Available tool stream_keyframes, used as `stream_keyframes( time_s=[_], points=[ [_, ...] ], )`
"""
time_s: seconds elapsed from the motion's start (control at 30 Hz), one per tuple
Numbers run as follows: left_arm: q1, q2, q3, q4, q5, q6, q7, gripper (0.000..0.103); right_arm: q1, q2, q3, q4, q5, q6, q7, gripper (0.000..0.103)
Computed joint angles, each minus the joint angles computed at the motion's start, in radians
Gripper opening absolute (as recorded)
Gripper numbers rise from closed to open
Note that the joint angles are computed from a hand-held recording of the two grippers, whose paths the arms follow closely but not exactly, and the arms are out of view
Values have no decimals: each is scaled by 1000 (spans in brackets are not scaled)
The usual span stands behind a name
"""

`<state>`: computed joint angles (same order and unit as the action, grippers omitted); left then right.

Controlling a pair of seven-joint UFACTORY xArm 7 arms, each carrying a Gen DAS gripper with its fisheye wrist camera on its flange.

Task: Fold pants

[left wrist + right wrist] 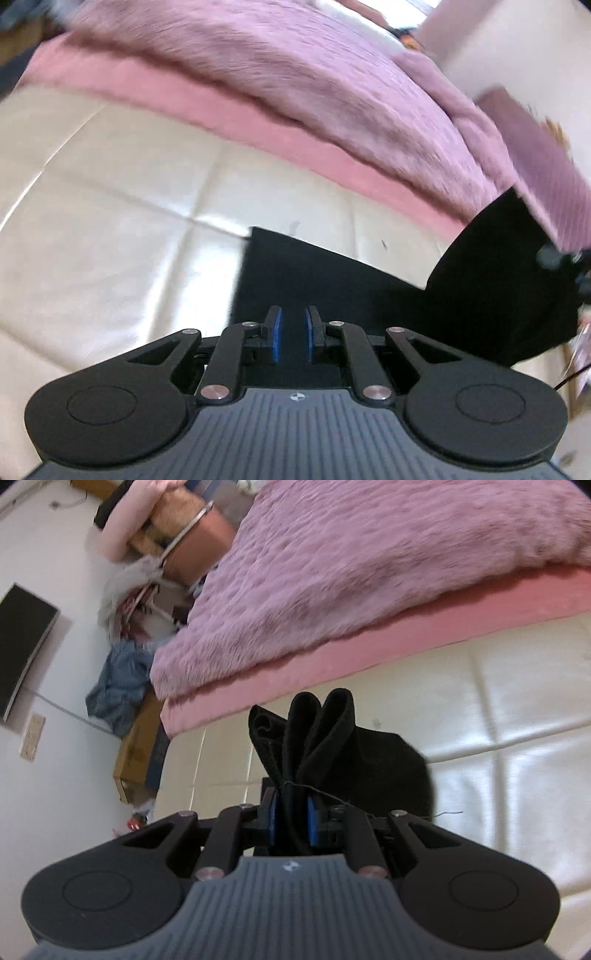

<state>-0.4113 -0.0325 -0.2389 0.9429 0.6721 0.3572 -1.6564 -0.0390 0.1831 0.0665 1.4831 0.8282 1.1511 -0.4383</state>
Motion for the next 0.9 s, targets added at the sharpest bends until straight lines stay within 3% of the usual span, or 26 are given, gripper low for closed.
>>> stream_keyframes(
  time_s=[0.4,0.63,0.8,0.9],
  points=[
    [127,-71,-36,-166,107,-200,-176,17,204,168,101,18,-191,-150,221,12],
    [110,-24,-10,-208,-30,-235,-104,17,246,249,131,58,-260,-177,300,14],
    [155,-80,-39,-238,108,-219,-299,17,272,282,143,88,-299,-176,351,27],
    [170,-123,-56,-252,87,-186,-292,17,283,296,151,108,-310,-172,379,42]
  ],
)
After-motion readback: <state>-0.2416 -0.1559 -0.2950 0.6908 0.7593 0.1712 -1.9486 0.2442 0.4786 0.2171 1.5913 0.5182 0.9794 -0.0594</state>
